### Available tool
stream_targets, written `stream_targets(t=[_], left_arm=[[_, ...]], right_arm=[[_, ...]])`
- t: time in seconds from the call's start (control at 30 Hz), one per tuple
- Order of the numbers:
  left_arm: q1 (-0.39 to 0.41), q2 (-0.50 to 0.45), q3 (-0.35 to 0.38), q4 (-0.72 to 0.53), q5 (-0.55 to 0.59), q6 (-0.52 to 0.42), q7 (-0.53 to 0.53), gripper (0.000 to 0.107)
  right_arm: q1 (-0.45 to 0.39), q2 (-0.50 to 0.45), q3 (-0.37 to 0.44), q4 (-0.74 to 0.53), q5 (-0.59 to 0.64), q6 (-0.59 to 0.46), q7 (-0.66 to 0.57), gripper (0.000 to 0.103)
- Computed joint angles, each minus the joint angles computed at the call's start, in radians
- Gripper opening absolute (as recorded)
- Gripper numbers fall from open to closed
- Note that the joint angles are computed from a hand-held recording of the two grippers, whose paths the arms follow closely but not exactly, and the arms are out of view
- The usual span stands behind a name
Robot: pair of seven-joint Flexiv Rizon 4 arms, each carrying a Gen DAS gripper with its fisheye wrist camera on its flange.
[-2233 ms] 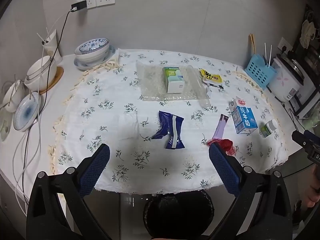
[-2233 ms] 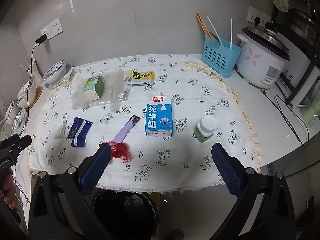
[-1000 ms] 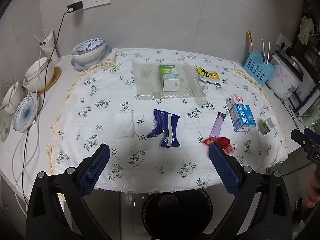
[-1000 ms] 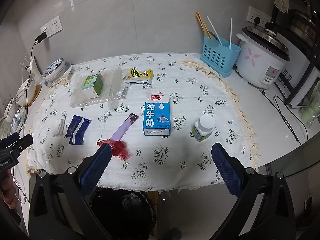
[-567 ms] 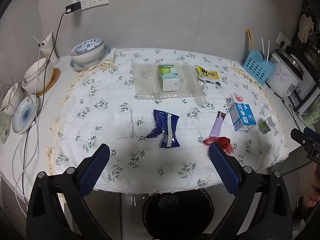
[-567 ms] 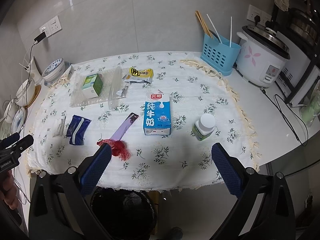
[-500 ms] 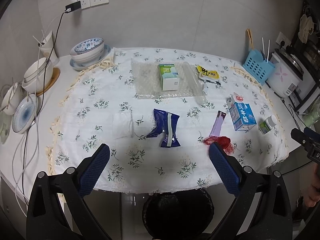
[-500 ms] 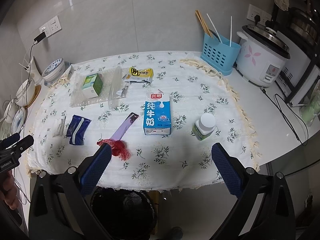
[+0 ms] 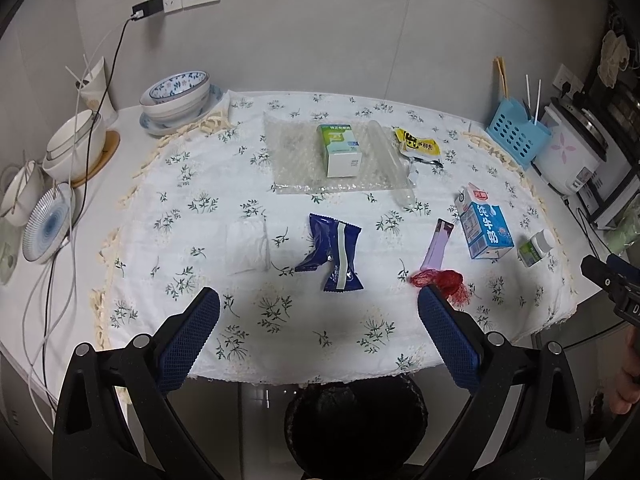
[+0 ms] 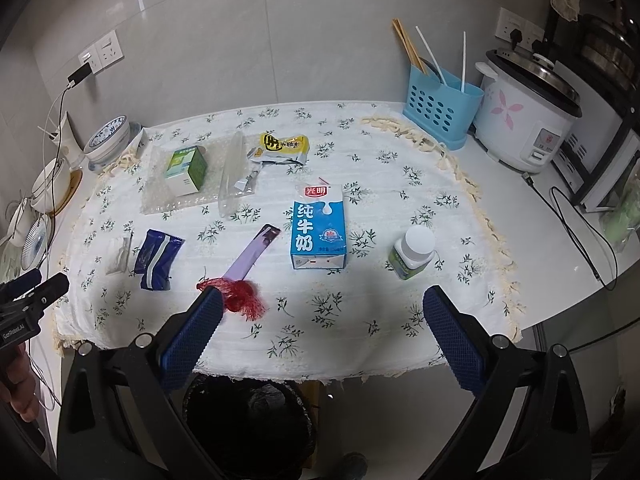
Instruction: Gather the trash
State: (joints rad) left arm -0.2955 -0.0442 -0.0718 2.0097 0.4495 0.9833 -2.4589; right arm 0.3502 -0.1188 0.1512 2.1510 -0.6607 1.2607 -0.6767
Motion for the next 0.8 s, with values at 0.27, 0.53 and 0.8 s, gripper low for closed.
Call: stream_targets(t=[0.27,0.53,0.8], left_arm=[[0.002,0.000,-0.001,-0.002,-0.008,0.001,0.013,0.097],[0.002,-0.012,0.002,-0.012,-0.014,0.004,0.023,0.097],[0.023,-0.052,0.027,-0.009,-0.055,0.012,0.070,0.097]], right_arm=[[0.001,-0.001,-0.002,0.000,-0.006,0.002,0.006,0.096],[0.001,-0.009,-0.001,-0.009,0.014,-0.006,-0.009,0.095],[0.013,-0.070,0.000,-0.069,0.070,-0.031,-0.076,0.096]])
